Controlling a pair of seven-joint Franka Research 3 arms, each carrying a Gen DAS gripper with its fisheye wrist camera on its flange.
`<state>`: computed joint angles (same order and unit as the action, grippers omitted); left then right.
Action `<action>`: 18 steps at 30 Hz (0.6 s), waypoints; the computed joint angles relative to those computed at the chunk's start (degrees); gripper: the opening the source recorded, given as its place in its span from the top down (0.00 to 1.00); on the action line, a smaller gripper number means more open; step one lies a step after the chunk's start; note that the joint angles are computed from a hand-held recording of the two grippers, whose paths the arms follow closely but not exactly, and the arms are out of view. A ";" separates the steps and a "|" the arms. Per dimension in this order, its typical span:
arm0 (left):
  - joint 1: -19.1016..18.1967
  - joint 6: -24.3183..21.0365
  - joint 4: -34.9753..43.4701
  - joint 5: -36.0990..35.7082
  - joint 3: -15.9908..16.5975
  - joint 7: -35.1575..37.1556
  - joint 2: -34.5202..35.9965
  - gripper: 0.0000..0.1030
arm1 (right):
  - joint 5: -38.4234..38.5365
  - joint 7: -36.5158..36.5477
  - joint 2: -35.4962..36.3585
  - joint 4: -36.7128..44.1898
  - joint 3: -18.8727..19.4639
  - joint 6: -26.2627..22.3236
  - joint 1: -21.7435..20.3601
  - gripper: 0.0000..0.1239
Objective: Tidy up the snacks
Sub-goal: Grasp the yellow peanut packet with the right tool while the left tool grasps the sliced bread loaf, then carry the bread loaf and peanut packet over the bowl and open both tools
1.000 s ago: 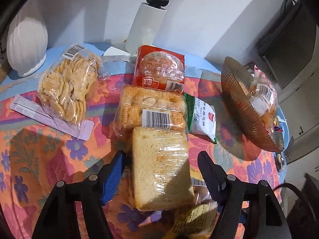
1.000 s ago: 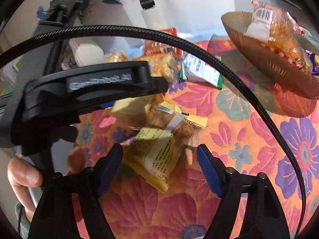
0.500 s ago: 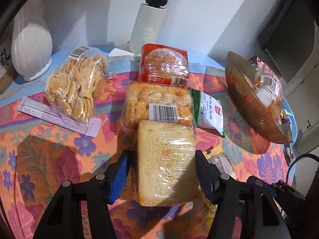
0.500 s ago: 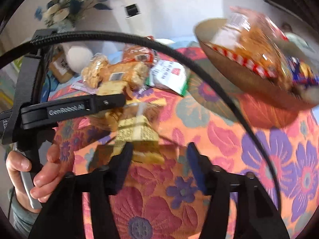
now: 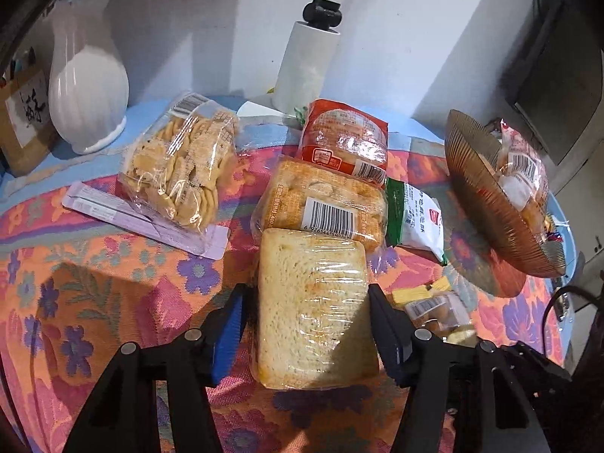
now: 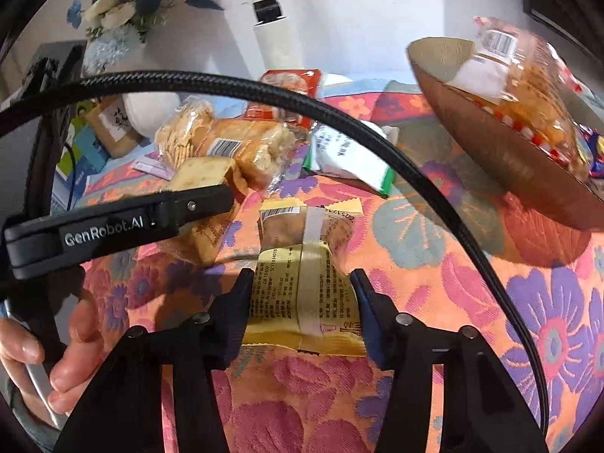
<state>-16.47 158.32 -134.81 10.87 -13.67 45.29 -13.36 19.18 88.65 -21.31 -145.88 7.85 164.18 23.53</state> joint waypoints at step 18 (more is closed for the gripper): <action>-0.55 -9.70 1.19 17.87 -11.17 -20.43 -12.61 0.42 | 0.61 -0.82 -23.75 -10.37 -3.47 -7.92 -3.74 0.61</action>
<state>-17.03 148.62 -133.62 28.74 -24.84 24.86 -25.97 19.79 87.83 -45.07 -156.26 4.38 156.26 19.79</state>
